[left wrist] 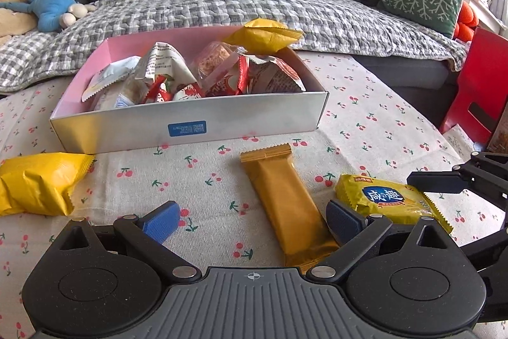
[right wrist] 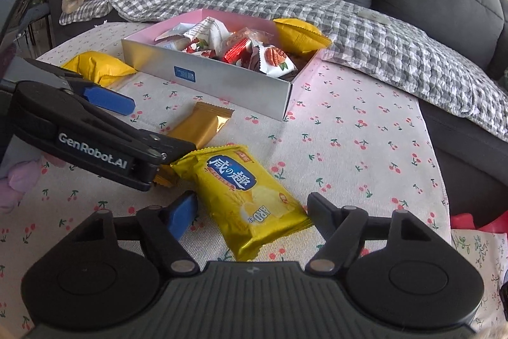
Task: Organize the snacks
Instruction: 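Grasp the orange bar with left gripper while right gripper grasps the yellow biscuit packet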
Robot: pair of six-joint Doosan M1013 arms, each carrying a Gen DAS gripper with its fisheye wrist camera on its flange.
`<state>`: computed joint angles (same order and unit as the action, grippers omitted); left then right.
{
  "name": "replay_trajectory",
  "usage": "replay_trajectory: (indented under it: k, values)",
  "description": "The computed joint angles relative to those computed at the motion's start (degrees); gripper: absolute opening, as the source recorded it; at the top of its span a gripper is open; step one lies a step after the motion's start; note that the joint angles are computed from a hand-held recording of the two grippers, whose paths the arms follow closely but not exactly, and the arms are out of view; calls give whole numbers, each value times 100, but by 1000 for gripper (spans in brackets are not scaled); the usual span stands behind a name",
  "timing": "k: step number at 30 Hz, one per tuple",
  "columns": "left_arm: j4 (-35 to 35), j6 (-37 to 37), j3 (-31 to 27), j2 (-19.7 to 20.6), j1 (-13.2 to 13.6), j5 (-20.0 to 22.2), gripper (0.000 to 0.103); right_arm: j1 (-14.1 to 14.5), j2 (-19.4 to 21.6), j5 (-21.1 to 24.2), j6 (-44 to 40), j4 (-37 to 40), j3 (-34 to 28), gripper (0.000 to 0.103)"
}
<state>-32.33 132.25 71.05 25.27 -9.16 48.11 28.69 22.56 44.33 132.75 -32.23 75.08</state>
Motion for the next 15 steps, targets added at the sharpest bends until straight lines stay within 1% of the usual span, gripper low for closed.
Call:
replay_trajectory:
  k: [2,3,4,8,11,12,13,15]
  values:
    - [23,-114,-14,10,-21,-37,99,-11,-15,35,182,-26,10,67]
    - [75,-155,-11,8,-37,-72,98,-22,-14,59,263,-40,4,62]
    - [133,-176,5,-1,-53,-124,98,-26,-4,121,351,-71,-14,54]
    - [393,-133,130,-70,-112,-395,91,-60,-7,319,713,-111,-40,53]
    - [457,-77,193,-102,-117,-537,89,-55,-2,432,638,-123,-65,58]
    - [480,-80,207,-110,-117,-582,87,-58,-1,452,558,-71,-80,61]
    - [537,-99,223,-120,-121,-644,86,-60,4,459,466,-14,-94,67]
    - [634,-112,246,-136,-126,-750,82,-53,18,459,294,56,-123,74]
